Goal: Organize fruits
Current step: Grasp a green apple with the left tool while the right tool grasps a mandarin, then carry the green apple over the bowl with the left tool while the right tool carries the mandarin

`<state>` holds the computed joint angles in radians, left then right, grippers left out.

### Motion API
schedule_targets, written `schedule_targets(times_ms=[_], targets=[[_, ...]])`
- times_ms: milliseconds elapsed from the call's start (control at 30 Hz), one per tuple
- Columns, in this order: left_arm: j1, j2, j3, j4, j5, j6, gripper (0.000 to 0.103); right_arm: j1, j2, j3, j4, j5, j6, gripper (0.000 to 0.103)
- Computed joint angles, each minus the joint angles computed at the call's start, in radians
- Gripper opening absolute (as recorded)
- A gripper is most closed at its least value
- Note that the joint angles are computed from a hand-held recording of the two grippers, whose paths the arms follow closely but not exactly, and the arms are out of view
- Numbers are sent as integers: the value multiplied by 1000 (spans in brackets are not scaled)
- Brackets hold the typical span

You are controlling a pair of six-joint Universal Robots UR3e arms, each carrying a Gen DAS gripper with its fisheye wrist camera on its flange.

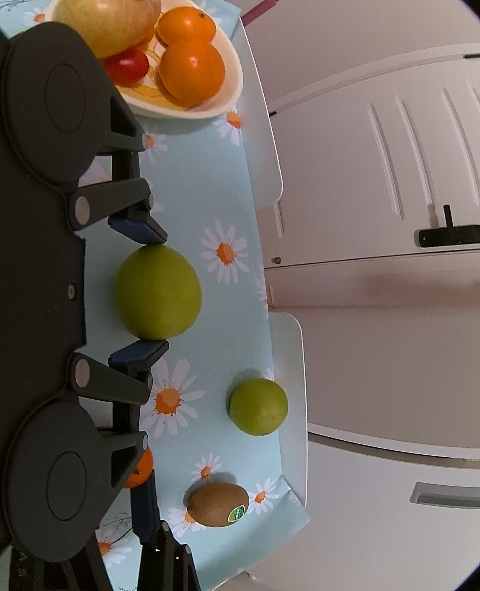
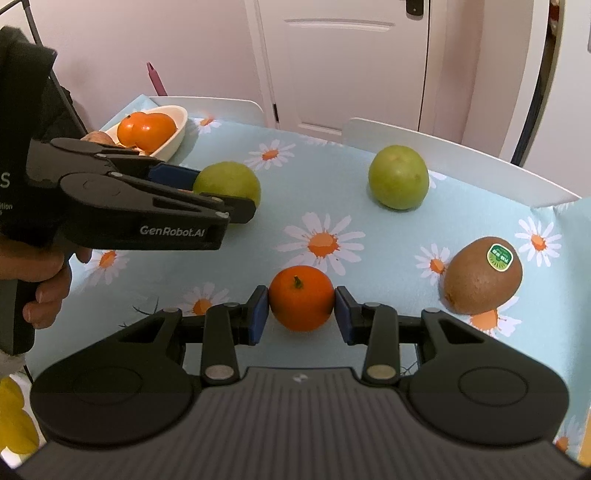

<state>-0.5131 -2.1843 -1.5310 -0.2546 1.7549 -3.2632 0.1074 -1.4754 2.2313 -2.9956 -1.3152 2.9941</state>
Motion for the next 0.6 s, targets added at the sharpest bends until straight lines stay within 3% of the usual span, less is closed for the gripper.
schedule_targets(times_ms=[600], targets=[[40,301,-271,55,19,-25,60,138,-88,-143,123,-87,69,53]])
